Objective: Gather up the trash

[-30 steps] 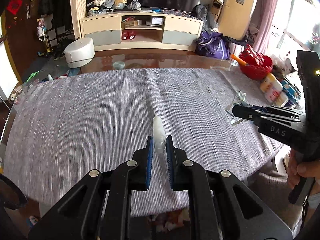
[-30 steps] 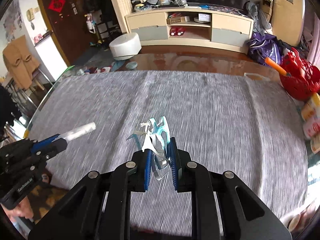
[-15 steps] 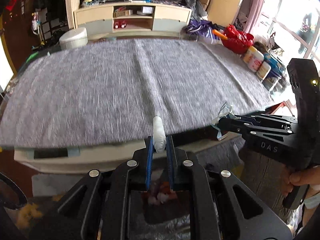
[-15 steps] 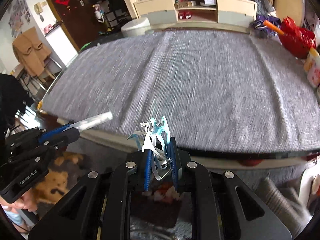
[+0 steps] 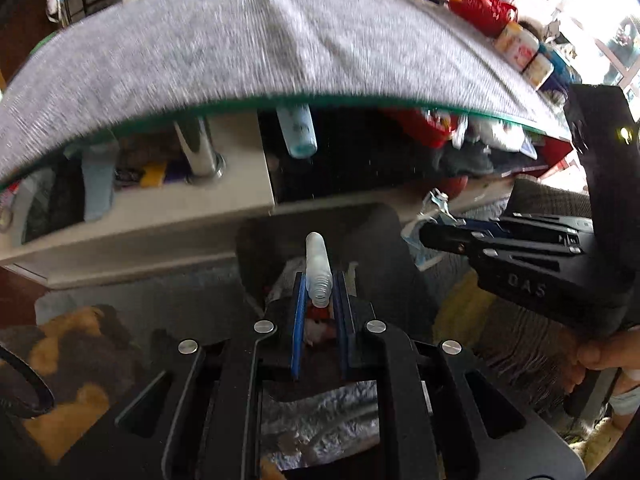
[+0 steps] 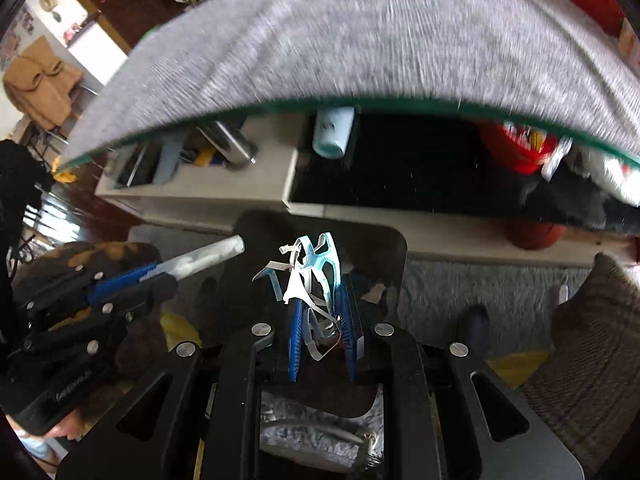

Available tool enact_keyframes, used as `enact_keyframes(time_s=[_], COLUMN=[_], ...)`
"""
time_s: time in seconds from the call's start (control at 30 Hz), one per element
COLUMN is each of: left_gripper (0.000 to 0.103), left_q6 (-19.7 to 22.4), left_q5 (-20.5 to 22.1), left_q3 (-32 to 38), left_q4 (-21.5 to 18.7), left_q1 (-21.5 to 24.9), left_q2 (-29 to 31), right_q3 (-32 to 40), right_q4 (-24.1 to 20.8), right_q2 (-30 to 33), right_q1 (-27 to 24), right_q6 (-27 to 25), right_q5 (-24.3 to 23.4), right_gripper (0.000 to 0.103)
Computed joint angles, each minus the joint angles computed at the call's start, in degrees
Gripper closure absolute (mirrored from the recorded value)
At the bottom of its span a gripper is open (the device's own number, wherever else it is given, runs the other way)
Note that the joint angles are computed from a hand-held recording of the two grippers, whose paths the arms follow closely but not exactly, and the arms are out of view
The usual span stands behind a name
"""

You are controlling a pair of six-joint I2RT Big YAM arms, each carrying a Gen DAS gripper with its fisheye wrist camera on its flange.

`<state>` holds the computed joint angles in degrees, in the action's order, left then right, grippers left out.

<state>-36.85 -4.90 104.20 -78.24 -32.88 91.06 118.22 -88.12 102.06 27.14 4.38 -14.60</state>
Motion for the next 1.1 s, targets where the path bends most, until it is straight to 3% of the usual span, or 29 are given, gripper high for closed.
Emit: enact_keyframes(time_s=[0.2,0.37,0.4,0.47,0.67,0.73,0.83,1.1], left_gripper=[0.091,0.091,0.087,0.073,0.046,0.025,0.012,0.008], left_q6=[0.3,0.9,1.0,1.0,0.4,0.3,1.0,1.2], left_q5=[4.5,5.9,6.0,5.9,3.4,1.8,-0.9,-6.6], left_q3=[-1.3,-0.9,-0.7,-0.7,0.6,1.5,3.2,9.0], left_q4=[0.0,-0.5,-0.9,-0.9,-2.8,-3.8,-5.2,-7.6], left_q1=[0.3,0.5,0.6,0.8,1.2,1.2,1.0,-0.4], left_q2=[1.6,2.7,3.0,3.1,3.2,3.2,2.8,2.0], right_q3=[-2.1,-1.5,-1.2,-0.8,1.1,1.9,3.2,6.8], right_q4=[-0.3,-1.0,-1.1,-1.0,-0.7,-0.5,0.5,2.2], right_q2=[1.1,2.2,2.5,2.8,3.3,3.0,2.2,-0.6], right_q1=[-0.4,0.0,0.0,-0.1,-0.9,-1.3,-2.0,-3.9], right_q6=[0.6,0.3,0.4,0.5,1.4,1.7,1.8,1.6], right_q5=[-0.2,0.3,0.4,0.8,1.8,2.2,3.9,5.5], right_gripper=[0.082,0.08,0.078,0.056,0.032,0.023,0.007,0.003])
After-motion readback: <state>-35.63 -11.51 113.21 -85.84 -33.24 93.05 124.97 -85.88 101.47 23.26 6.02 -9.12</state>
